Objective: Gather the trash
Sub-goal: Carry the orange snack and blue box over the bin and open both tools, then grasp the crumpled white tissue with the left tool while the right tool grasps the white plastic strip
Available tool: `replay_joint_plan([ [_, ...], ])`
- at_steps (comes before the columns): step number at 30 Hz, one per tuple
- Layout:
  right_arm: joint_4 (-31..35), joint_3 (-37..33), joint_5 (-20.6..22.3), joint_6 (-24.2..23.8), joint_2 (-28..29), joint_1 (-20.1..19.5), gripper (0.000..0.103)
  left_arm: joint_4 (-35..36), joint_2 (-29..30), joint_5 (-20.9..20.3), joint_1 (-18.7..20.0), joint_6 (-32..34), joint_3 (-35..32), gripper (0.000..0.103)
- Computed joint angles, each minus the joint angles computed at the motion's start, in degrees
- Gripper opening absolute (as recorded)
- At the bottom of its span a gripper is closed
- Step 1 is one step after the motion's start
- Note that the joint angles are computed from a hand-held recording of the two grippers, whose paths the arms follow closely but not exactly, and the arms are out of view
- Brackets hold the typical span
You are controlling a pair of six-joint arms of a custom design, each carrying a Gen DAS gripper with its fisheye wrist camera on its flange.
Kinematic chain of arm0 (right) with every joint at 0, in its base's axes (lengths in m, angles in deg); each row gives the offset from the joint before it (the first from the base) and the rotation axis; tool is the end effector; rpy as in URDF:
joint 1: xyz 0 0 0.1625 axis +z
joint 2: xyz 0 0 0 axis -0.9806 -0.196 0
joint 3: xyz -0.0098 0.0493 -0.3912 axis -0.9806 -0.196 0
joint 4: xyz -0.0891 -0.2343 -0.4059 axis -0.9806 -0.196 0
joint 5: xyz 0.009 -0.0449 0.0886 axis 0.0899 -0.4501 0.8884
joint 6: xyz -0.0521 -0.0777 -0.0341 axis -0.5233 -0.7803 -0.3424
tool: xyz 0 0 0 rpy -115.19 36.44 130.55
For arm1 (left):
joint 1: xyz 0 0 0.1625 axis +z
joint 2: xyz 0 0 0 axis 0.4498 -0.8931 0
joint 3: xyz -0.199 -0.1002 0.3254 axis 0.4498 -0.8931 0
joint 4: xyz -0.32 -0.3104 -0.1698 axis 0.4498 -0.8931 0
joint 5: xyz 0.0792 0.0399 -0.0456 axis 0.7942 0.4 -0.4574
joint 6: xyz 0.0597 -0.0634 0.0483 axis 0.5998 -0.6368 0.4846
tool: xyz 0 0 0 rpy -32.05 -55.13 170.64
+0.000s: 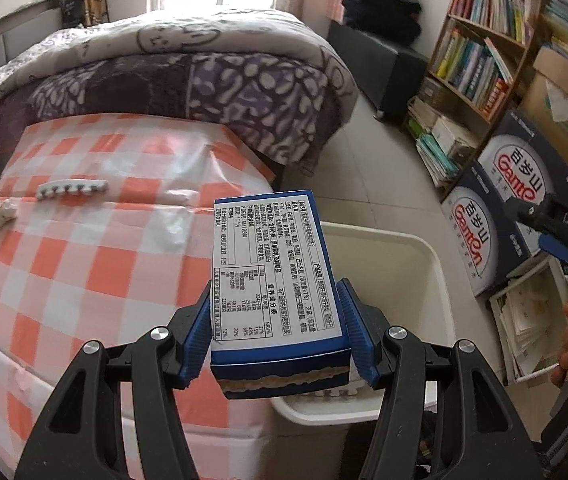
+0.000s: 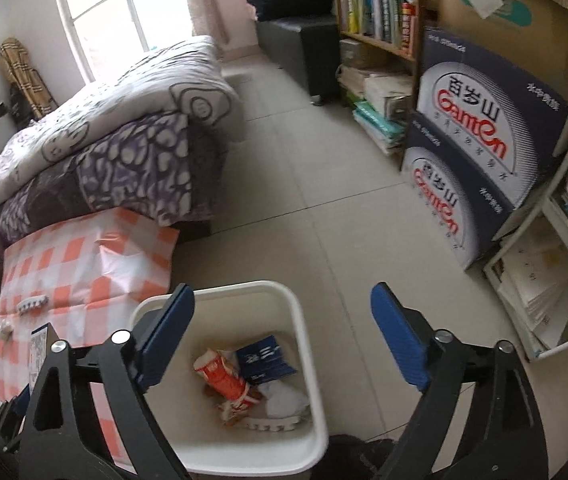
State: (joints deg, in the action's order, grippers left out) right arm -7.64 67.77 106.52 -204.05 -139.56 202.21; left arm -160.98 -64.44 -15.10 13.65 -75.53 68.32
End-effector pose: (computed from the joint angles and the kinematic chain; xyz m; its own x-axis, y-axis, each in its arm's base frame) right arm 0.2852 -0.3526 0.0949 -0.7103 0.4331 0.5549 -0.1570 0.6709 -0.7247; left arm -0.1148 -0.3598 0.2392 -0.7821 0.2297 -0.5793 0.4862 0.8064 -0.3367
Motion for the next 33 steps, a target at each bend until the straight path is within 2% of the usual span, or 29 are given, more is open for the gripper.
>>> replay_joint_plan([
  [8, 1.12, 1.77, 1.93, 0.99, -1.69, -0.91, 0.093, -4.51, 4.81, -4.54, 0.11, 1.63, 0.49, 0.059],
  [11, 1.26, 2.06, 1.90, 1.39, -2.10, -1.14, 0.094, -5.00, 5.54, -5.65, 0.40, 1.79, 0.63, 0.075],
  [14, 1.42, 1.86, 1.78, 1.51, -1.89, -1.11, 0.095, -4.65, 5.36, -5.54, 0.70, 1.60, 0.55, 0.078],
  [17, 1.85, 0.96, 1.29, 1.70, -0.81, -0.99, 0.095, -3.81, 4.80, -4.45, 1.57, 1.09, 0.38, 0.081],
  [23, 4.01, -2.05, 1.09, 2.64, 3.09, -0.27, 0.096, -0.90, 4.13, -1.45, 5.89, -0.85, -1.10, 0.083],
  [29, 6.51, -6.27, -0.18, 2.75, 8.06, 0.20, 0.096, 3.59, 4.36, 6.00, 10.88, -3.76, -4.00, 0.083],
  [33, 7.96, -9.92, -1.16, 1.38, 12.03, 0.68, 0.096, 3.47, 5.07, 10.29, 16.25, -0.78, -7.28, 0.083],
])
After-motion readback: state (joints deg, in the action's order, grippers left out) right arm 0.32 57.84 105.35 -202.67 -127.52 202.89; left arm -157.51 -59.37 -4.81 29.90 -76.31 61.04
